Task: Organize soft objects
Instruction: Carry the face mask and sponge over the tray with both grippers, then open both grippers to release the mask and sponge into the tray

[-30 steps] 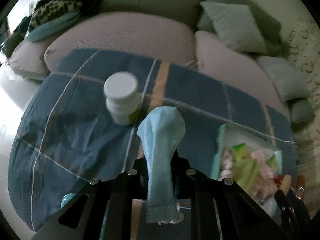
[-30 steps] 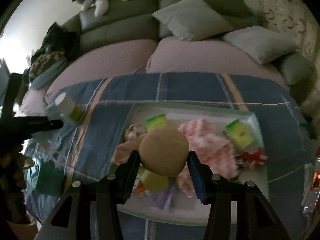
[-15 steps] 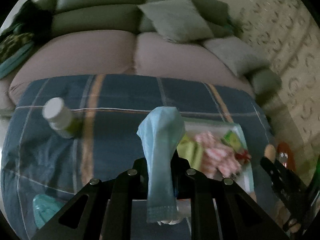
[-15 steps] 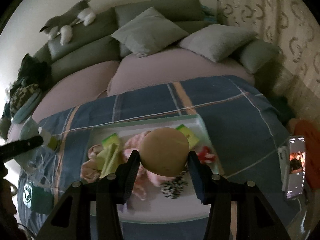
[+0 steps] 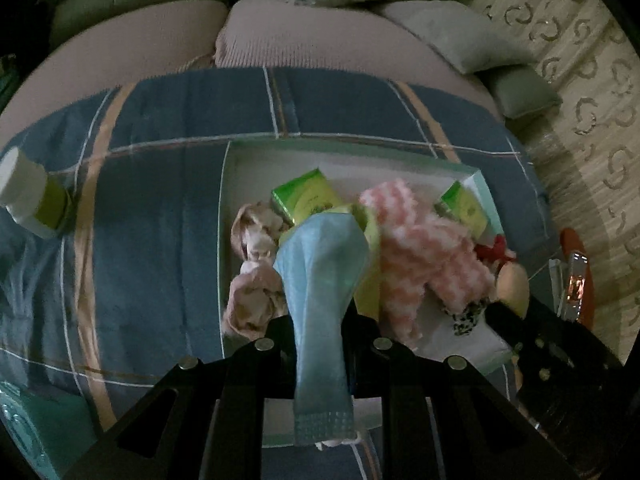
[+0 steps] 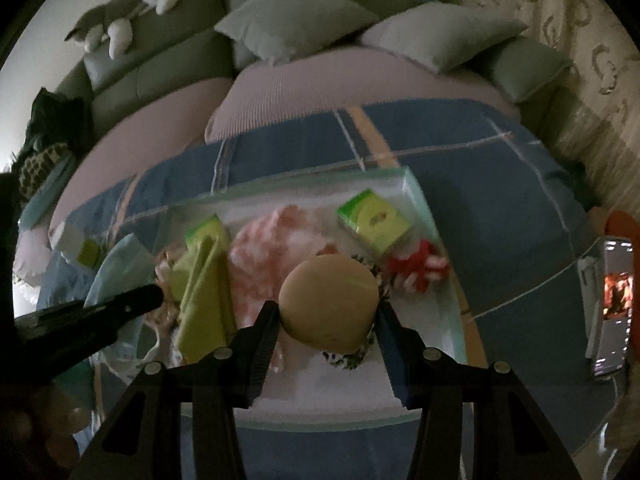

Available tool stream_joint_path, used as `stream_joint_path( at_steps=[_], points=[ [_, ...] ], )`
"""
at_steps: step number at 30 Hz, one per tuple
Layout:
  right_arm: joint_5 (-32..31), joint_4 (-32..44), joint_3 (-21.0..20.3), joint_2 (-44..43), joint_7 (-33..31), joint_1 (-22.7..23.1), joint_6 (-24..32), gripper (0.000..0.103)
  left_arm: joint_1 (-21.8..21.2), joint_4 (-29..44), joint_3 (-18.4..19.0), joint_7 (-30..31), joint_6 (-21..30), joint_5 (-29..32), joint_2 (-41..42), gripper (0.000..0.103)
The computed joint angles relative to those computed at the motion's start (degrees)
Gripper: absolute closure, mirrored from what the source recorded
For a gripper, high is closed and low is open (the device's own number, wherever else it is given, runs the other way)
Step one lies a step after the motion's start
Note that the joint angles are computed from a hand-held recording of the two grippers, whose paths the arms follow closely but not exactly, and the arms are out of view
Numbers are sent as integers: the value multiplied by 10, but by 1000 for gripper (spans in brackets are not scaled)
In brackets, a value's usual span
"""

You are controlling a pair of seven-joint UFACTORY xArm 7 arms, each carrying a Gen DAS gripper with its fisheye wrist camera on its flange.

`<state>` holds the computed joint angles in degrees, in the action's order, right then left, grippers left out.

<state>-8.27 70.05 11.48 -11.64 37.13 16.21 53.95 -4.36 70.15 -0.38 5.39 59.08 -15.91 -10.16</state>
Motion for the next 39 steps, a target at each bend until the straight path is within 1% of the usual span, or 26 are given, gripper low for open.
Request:
stream_joint_path(
  at_steps=[7, 9, 11, 13, 16, 18, 19, 20, 23, 25, 27, 29, 31, 34, 37, 39],
  points=[
    [15, -5, 3, 12, -17, 14, 17, 51, 0, -6, 0, 0, 16, -6, 1, 85],
    [14, -5, 4, 12, -15, 15, 21, 51, 0, -7, 2, 2, 16, -12, -4, 80],
    [9, -4, 6, 11, -12, 16, 27, 51, -1, -10, 3, 4, 14, -18, -8, 62],
    [11, -4, 5, 12, -14, 18, 27, 51, 0, -11, 6, 6, 20, -26, -11, 54],
    [9, -1, 5, 16, -15, 19, 29, 50, 2, -11, 7, 3, 27, -30, -11, 53],
    [10, 0, 5, 17, -17, 20, 30, 50, 4, -14, 9, 1, 31, -30, -15, 50],
    [11, 0, 5, 17, -17, 21, 30, 49, 5, -16, 10, 0, 31, -32, -16, 43],
    [11, 0, 5, 17, -17, 21, 31, 49, 6, -18, 12, 0, 31, -35, -20, 40],
    [11, 0, 5, 17, -15, 22, 34, 49, 8, -25, 13, 0, 26, -39, -27, 40],
    [13, -1, 5, 16, -16, 23, 34, 44, 9, -30, 14, -3, 24, -37, -32, 39],
    [14, -3, 4, 14, -15, 22, 32, 41, 10, -34, 16, -3, 24, -37, -39, 37],
    [14, -6, 4, 12, -14, 22, 31, 39, 10, -39, 17, -2, 20, -39, -46, 28],
    [12, -7, 5, 11, -10, 21, 31, 34, 10, -43, 20, 2, 16, -44, -51, 27],
    [9, -8, 6, 12, -8, 21, 32, 30, 10, -44, 23, 6, 18, -48, -54, 27],
    [8, -8, 6, 11, -8, 21, 32, 29, 9, -49, 20, 5, 8, -44, -61, 26],
    [7, -9, 7, 10, -7, 22, 31, 27, 9, -56, 19, 3, -1, -39, -68, 20]
  ],
)
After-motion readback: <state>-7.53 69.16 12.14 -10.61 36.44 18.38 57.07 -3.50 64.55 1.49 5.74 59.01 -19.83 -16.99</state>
